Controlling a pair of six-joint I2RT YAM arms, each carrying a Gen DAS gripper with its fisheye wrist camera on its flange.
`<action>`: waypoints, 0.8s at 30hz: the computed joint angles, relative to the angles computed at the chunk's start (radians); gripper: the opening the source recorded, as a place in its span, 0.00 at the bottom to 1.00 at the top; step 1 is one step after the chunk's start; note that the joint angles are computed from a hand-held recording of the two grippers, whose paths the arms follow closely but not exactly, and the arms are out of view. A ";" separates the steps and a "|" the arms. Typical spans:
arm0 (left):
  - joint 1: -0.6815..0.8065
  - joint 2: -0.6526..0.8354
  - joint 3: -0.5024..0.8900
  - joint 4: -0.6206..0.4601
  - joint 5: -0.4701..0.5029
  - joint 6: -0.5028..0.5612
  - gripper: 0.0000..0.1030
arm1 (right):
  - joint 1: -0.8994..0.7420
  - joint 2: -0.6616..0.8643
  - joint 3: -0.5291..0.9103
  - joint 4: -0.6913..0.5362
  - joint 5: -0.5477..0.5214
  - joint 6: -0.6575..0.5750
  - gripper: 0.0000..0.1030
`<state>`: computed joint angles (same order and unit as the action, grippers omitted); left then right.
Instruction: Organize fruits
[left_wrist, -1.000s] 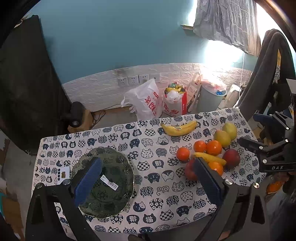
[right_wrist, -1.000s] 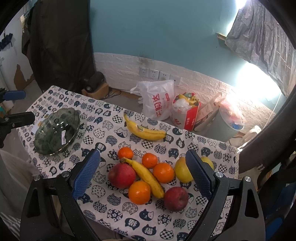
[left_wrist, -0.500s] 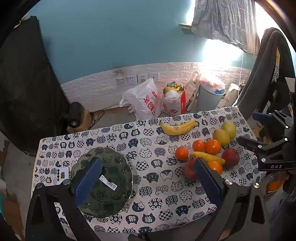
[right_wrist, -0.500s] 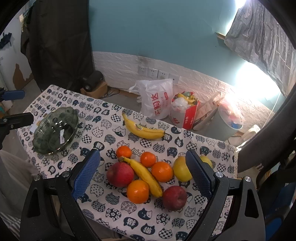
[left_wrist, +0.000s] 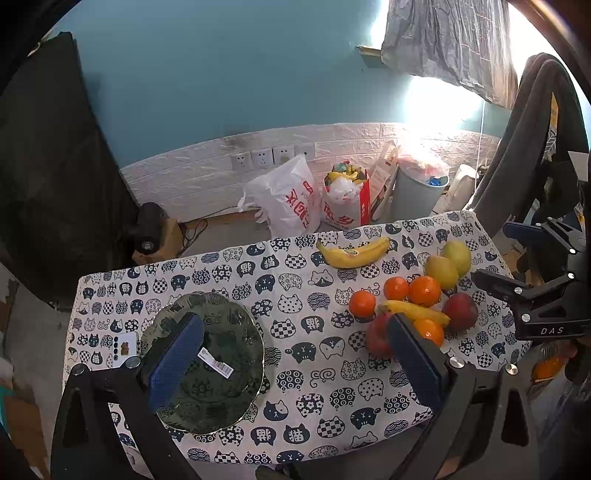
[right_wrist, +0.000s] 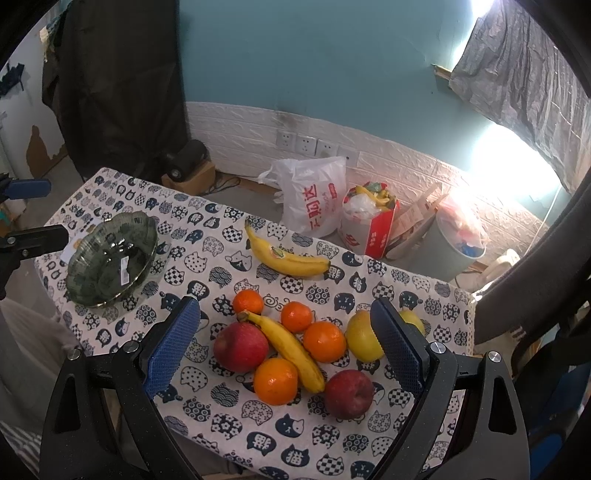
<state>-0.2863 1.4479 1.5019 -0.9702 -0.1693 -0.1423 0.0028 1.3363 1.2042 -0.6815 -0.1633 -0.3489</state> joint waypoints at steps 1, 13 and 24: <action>0.000 0.000 0.000 0.000 0.000 0.000 0.98 | 0.000 0.000 0.000 0.000 0.001 -0.001 0.89; 0.002 0.003 0.004 -0.002 0.002 0.002 0.98 | 0.002 0.000 -0.002 -0.002 0.002 0.003 0.89; 0.002 -0.002 -0.005 -0.001 0.005 0.002 0.98 | -0.002 0.006 0.006 -0.012 0.003 0.008 0.89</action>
